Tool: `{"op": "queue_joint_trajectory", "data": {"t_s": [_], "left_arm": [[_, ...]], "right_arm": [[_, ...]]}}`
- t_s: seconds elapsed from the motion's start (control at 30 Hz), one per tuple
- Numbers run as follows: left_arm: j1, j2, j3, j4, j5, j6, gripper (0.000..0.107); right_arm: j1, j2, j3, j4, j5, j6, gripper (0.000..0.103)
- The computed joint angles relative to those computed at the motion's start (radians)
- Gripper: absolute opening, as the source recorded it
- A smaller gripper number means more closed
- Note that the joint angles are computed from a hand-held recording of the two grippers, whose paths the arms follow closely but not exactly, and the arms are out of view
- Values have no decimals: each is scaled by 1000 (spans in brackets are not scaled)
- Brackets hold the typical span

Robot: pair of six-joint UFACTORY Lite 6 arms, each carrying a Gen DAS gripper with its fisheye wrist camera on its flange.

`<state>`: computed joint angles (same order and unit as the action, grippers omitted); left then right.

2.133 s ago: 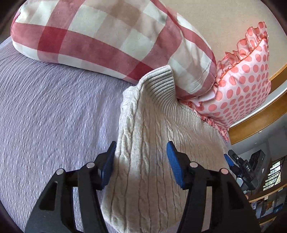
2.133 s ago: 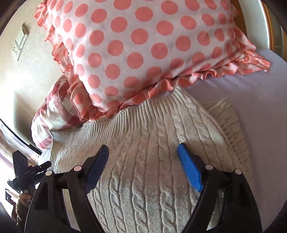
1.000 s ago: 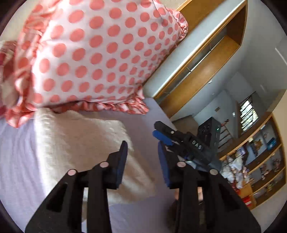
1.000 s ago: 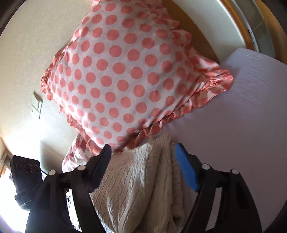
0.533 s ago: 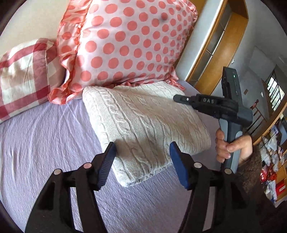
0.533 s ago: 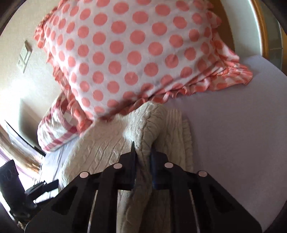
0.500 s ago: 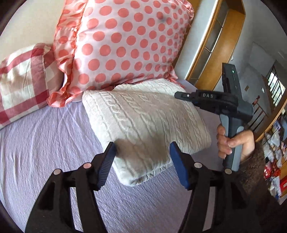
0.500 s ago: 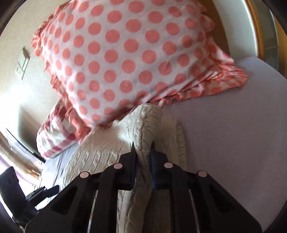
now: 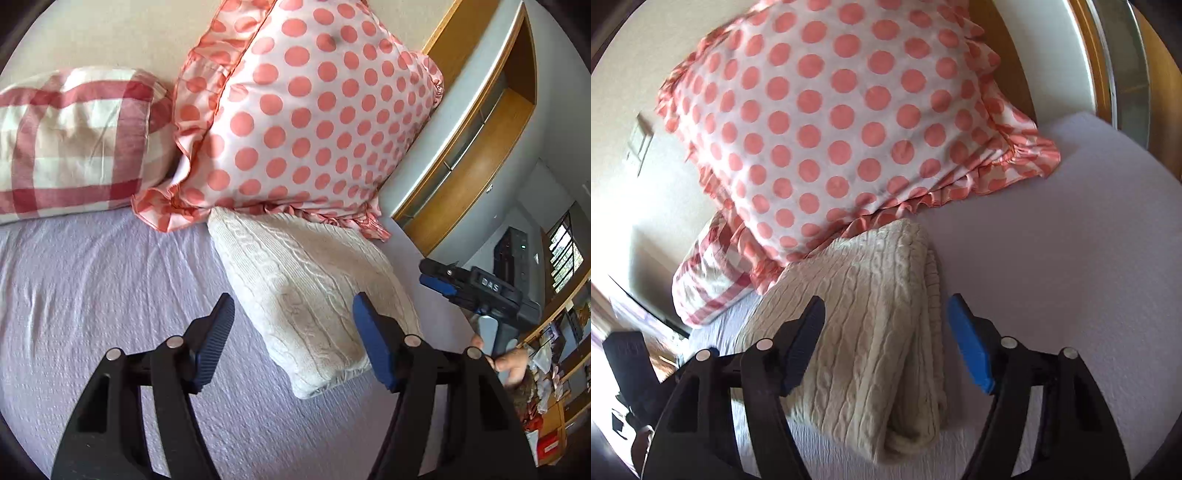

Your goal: Fold small clothes

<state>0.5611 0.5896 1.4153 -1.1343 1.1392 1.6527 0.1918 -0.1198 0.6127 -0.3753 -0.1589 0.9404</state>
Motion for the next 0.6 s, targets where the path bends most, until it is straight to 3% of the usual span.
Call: {"op": "queue_joint_trajectory", "data": {"t_s": [0.1, 0.17, 0.27, 0.3, 0.33, 0.4, 0.47, 0.53, 0.6], "left_arm": [[-13, -120, -107, -50, -28, 142, 70], [-78, -222, -204, -91, -110, 233, 70], [-198, -320, -320, -176, -250, 383, 71], [-236, -334, -350, -195, -299, 427, 72], [-274, -332, -366, -198, -353, 454, 72], [-329, -273, -365, -135, -439, 437, 70], [-327, -282, -445, -197, -497, 555, 71], [-300, -301, -520, -262, -498, 672, 73], [-280, -313, -565, -303, -492, 725, 74]], "right_arm": [[82, -63, -38, 292, 86, -314, 64], [114, -41, -61, 501, 72, -518, 58], [158, 62, -39, 815, 55, -807, 57], [172, 112, -20, 884, 50, -873, 52], [190, 149, -14, 911, 28, -897, 33], [201, 159, -44, 852, -26, -820, 21], [167, 115, -104, 686, -59, -614, 11], [118, 98, -142, 516, -94, -414, 10], [107, 126, -137, 473, -114, -350, 9]]}}
